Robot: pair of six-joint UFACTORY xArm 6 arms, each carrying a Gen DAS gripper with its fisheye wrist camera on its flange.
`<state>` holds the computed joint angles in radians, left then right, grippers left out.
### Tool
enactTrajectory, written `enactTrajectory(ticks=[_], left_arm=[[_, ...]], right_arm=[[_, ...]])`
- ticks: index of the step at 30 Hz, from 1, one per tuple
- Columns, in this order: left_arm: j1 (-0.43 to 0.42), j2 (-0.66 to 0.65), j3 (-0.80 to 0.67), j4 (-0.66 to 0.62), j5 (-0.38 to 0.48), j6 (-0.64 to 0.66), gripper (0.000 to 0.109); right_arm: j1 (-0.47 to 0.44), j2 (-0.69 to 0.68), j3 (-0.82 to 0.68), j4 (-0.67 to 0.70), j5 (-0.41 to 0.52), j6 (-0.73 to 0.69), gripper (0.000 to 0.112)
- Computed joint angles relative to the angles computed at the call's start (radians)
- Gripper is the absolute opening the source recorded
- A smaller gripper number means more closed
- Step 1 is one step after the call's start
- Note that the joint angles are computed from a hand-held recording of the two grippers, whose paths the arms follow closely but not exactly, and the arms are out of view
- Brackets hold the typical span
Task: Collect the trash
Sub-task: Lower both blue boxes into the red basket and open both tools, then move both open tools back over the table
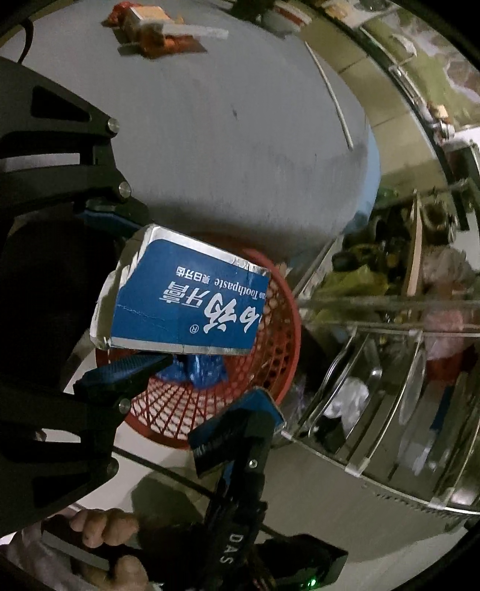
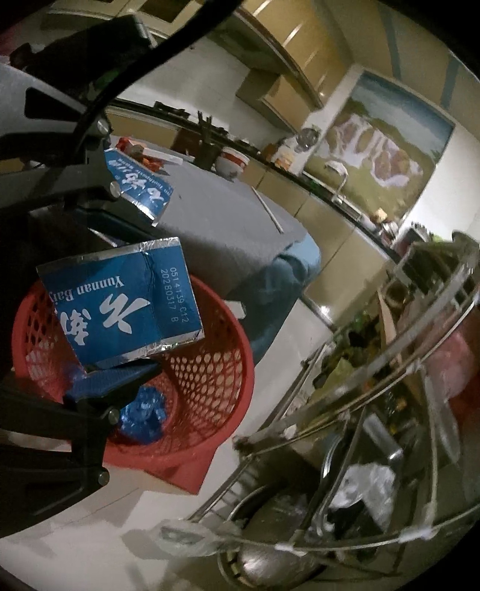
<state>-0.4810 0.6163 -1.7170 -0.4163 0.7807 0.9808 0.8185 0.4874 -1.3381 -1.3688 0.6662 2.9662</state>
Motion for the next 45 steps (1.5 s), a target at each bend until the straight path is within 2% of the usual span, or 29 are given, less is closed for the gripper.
enactTrajectory(ticks=[4,7,13,18,27,37,45], left_arm=[[-0.006,0.014,-0.021,0.004,0.036,0.004,0.062],[-0.002,0.017,-0.027,-0.010,0.040,0.012,0.066],[0.022,0.008,-0.019,-0.023,0.009,0.011,0.066],[0.054,-0.007,-0.003,-0.033,-0.045,-0.010,0.066],[0.123,-0.015,0.002,-0.037,-0.156,-0.042,0.066],[0.244,0.047,-0.068,-0.025,-0.161,-0.117,0.067],[0.368,0.192,-0.262,0.084,-0.115,-0.329,0.067]], right_arm=[[-0.012,-0.015,0.036,-0.028,-0.033,0.087,0.070],[-0.004,-0.027,0.052,-0.047,-0.007,0.131,0.074],[0.010,-0.044,0.052,-0.025,0.045,0.100,0.074],[0.010,-0.031,0.017,-0.008,0.046,0.048,0.074],[-0.004,0.070,-0.162,0.083,0.007,-0.167,0.074],[-0.022,0.248,-0.444,0.260,-0.051,-0.481,0.074],[-0.026,0.430,-0.722,0.465,-0.065,-0.766,0.074]])
